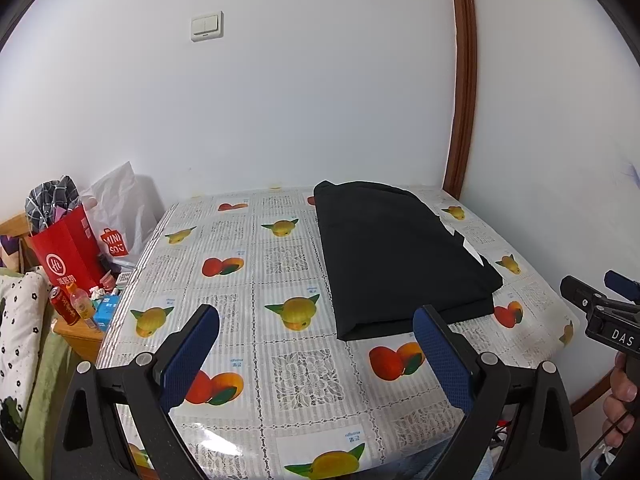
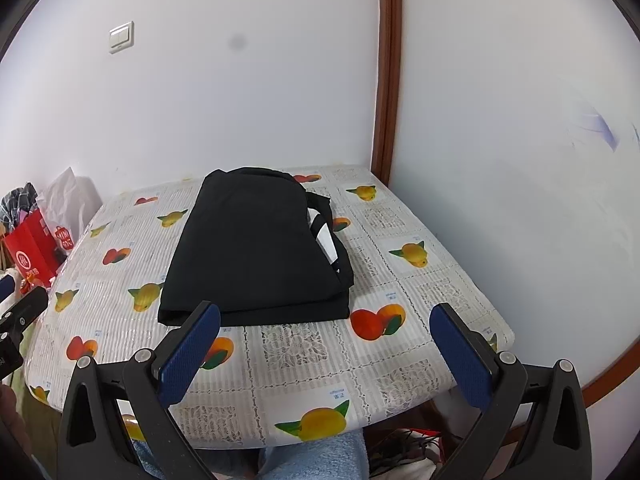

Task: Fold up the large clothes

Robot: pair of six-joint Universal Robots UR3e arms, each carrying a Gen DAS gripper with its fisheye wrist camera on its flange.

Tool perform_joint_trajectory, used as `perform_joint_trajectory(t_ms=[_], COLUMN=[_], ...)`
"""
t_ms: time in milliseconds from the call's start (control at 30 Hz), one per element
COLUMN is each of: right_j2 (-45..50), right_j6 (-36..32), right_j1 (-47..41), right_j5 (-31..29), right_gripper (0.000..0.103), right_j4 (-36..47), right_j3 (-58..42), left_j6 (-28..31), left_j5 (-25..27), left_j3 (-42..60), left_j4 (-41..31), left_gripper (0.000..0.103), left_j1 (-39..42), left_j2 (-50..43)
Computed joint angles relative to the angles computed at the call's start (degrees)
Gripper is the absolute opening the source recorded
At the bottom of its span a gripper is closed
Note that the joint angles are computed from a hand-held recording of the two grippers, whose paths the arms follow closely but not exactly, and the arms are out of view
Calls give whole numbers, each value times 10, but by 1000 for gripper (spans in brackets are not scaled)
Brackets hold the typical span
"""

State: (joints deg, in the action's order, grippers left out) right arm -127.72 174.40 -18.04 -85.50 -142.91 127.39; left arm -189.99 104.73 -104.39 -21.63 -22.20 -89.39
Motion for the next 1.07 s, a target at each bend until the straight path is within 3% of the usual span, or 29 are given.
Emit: perform_joint_trajectory(t_ms=[1067], right_j2=[-4], right_j6=[-1], right_j1=[4], right_j5=[2], right_gripper=[103], right_j4=[2], right_j3=[-3], left_j6=[-7], left_j5=[10], left_j3=[11], left_j4=[-6], left_gripper=[98], left_j1=[-2], left_j2=[-8])
